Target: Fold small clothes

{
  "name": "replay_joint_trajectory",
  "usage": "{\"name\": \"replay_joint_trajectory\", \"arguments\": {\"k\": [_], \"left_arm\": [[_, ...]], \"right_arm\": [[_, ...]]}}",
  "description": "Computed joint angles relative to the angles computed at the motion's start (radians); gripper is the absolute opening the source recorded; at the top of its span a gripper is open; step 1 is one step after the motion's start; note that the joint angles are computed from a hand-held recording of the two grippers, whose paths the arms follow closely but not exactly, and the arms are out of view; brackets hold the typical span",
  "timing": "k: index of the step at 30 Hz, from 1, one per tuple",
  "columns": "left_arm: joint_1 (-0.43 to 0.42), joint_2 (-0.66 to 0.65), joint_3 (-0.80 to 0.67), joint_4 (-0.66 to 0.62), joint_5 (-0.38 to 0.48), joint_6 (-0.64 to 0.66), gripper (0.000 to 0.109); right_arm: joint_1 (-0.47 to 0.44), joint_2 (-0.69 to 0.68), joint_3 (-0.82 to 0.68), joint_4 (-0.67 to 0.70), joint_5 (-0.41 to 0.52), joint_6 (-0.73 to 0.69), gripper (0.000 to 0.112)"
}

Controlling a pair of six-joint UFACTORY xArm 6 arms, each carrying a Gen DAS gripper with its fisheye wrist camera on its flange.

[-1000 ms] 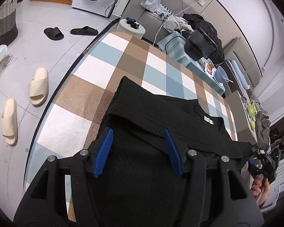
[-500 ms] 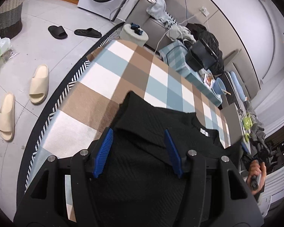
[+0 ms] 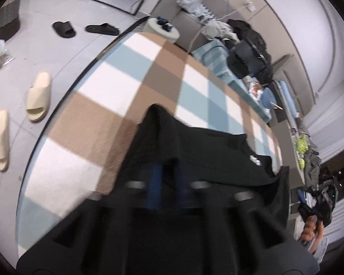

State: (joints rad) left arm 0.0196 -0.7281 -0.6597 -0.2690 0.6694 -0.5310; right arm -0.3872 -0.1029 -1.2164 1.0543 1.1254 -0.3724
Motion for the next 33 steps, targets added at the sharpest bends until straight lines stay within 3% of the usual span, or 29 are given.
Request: {"name": "replay_joint_trajectory", "arguments": {"k": [3,8,10,11,12,14,16,23,28,33], "left_arm": [[-0.014,0.015,-0.028,0.077,-0.069,-0.028,0.003],[0.012,0.109,-0.143,0.032,-0.130,0.023,0.003],[0.020,0.148,-0.185,0.108,-0.139,-0.042,0.005],[0.027,0.171,-0.206,0.191,-0.132,-0.126,0.016],[0.032,0.186,-0.224,0.233,-0.112,-0.173,0.044],[0.045,0.193,-0.229,0.243,-0.101,-0.212,0.078],[0.050,0.161,-0.177,0.247,-0.163,-0.233,0.078],[0.013,0.101,-0.132,0.326,-0.037,-0.186,0.078],[-0.038,0.065,-0.114,0.373,0.015,-0.182,0.078],[-0.108,0.032,-0.090,0.408,0.036,-0.209,0.078]], "right_arm": [[-0.009,-0.043,0.039,-0.036,0.023,-0.030,0.040],[-0.019,-0.087,0.076,-0.080,0.039,-0.066,0.040],[-0.020,-0.081,0.071,-0.093,0.038,-0.065,0.040],[-0.023,-0.082,0.073,-0.098,0.035,-0.063,0.040],[-0.025,-0.080,0.071,-0.101,0.035,-0.062,0.040],[-0.029,-0.084,0.071,-0.116,0.032,-0.056,0.040],[-0.034,-0.088,0.075,-0.128,0.030,-0.058,0.040],[0.012,-0.091,0.073,-0.288,-0.054,-0.067,0.042],[0.103,-0.097,0.071,-0.470,-0.153,-0.134,0.061],[0.211,-0.085,0.079,-0.564,-0.242,-0.171,0.067]]}}
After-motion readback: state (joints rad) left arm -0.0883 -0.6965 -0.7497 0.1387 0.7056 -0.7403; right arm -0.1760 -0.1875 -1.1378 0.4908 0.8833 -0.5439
